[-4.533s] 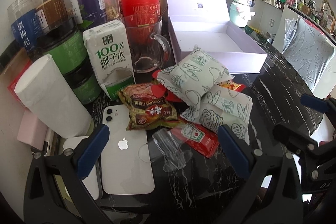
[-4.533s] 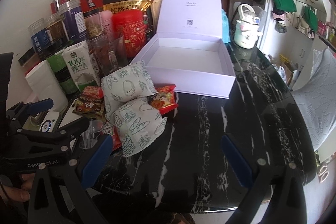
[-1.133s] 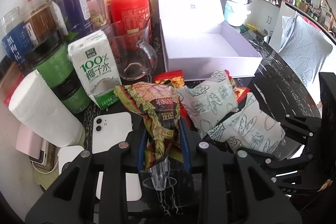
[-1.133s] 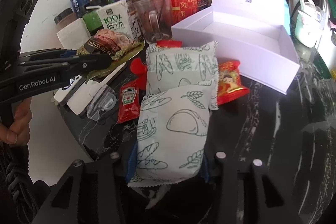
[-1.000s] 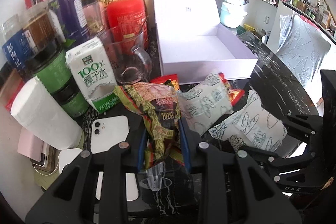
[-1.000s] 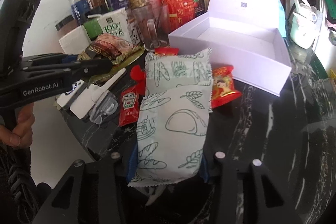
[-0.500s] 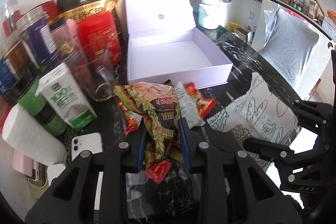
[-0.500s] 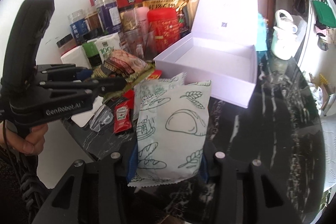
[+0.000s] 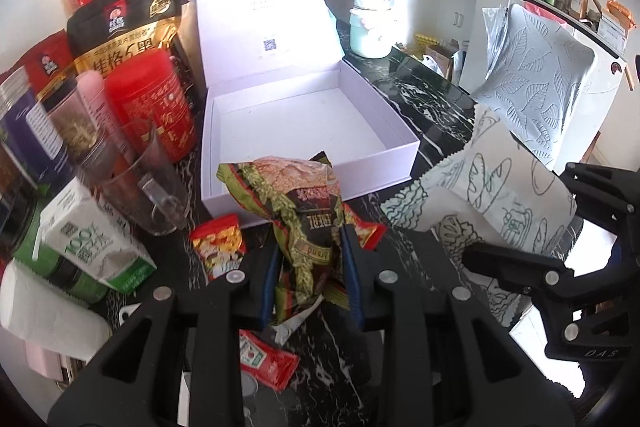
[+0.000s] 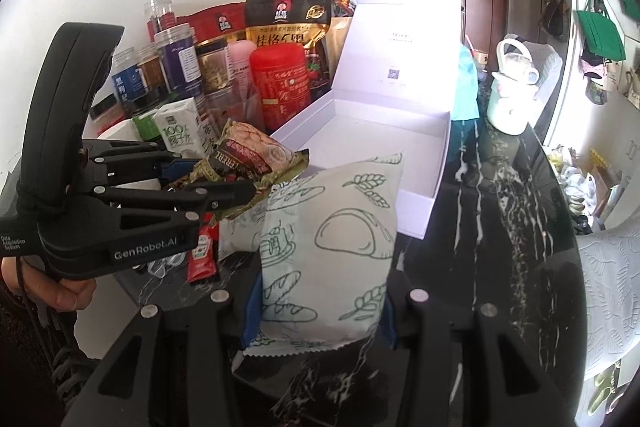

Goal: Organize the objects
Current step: 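Lift both held bags and carry them over the open white box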

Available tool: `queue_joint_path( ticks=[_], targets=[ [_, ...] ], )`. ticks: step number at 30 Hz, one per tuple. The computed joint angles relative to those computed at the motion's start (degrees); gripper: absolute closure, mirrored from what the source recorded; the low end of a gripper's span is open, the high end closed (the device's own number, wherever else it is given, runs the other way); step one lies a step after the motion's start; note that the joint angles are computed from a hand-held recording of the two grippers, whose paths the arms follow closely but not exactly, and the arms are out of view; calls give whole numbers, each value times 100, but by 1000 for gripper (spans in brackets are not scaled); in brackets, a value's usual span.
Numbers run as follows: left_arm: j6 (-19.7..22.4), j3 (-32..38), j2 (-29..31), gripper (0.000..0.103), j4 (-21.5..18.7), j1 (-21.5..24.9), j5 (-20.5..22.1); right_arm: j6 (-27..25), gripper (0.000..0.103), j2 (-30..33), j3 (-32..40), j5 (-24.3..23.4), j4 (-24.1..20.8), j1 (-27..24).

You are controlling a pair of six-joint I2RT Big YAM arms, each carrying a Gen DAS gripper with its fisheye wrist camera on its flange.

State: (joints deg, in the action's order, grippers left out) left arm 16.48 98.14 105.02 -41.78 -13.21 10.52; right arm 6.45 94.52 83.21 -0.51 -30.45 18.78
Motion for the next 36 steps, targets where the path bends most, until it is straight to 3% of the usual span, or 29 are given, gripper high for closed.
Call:
queue_joint_path(
  ticks=[15,26,36],
  targets=[
    [182,1277,752,76,-432,-95,-52,-184,56,575,927,-222,-303,-304],
    [231,2567,1521,76,-993,-134,-156,-420,56,1128,1795,-394,-566,-505],
    [79,4555,2717,76,-1941,-148,-265,-650,56,1811,2863,-493,-969,-682]
  ],
)
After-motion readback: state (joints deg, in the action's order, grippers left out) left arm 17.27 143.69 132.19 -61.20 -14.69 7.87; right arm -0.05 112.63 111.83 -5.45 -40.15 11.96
